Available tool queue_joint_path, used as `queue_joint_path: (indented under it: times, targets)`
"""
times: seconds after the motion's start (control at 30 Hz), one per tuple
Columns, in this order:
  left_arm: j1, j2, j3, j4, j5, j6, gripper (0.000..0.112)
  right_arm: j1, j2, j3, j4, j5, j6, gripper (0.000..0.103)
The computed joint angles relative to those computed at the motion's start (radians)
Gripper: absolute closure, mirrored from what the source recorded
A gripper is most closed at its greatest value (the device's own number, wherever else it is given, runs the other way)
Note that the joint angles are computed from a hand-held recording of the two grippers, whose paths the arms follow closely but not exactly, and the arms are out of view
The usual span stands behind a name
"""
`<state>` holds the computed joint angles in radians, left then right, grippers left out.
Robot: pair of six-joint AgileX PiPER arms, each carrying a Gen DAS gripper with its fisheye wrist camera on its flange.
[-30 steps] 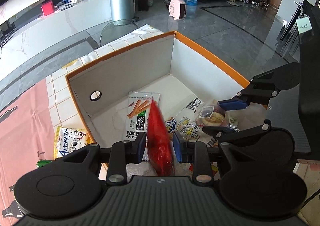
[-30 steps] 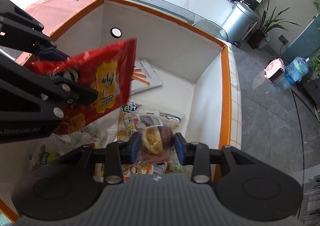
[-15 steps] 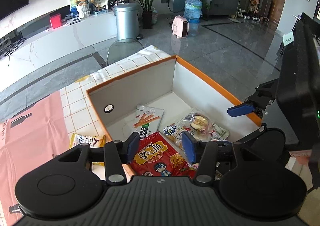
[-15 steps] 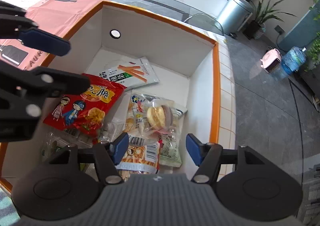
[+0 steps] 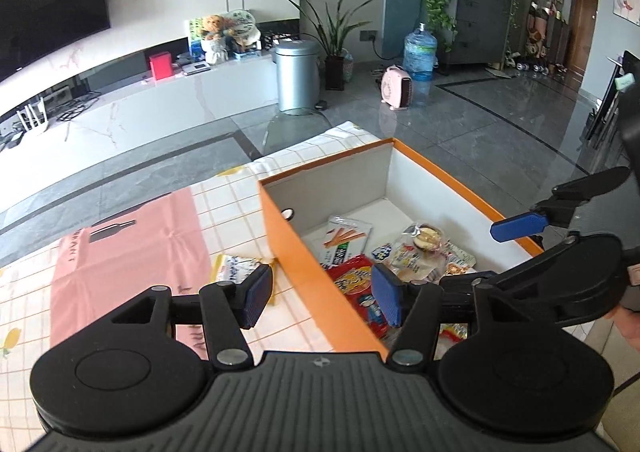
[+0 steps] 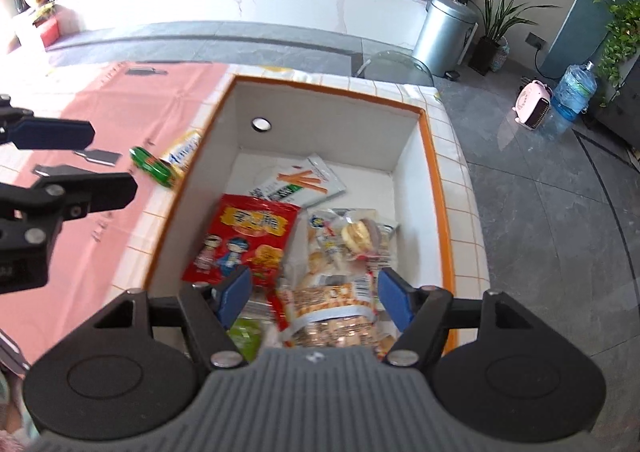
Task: Organize snacks
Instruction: 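Withdraw both tools toward the green sausage and yellow wafer pack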
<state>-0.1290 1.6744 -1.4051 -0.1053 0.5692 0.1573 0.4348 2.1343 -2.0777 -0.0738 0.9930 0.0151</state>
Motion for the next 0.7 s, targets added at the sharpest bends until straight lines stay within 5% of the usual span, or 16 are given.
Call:
queue_joint_path:
  times: [0.17, 0.37, 0.5, 0.7]
  targets:
    - [0.05, -0.086, 0.092, 0.018, -0.015, -0.018, 0.043, 0.041, -0.115, 0.166, 0.044, -0.098, 0.057, 0.032]
    - [0.152, -0.134, 0.156, -0.072, -0.013, 0.044, 0.04, 0.136, -0.226, 0.385, -0.012, -0.322, 0.244, 0.032]
    - [0.228, -0.164, 0.204, -0.17, -0.036, 0.137, 0.039, 0.227, -0.251, 0.485, -0.177, -0.451, 0.49, 0.032]
    - [0.347, -0.151, 0.229, -0.391, -0.029, 0.381, 0.038, 0.349, -0.199, 0.514, -0.555, -0.525, 0.906, 0.032]
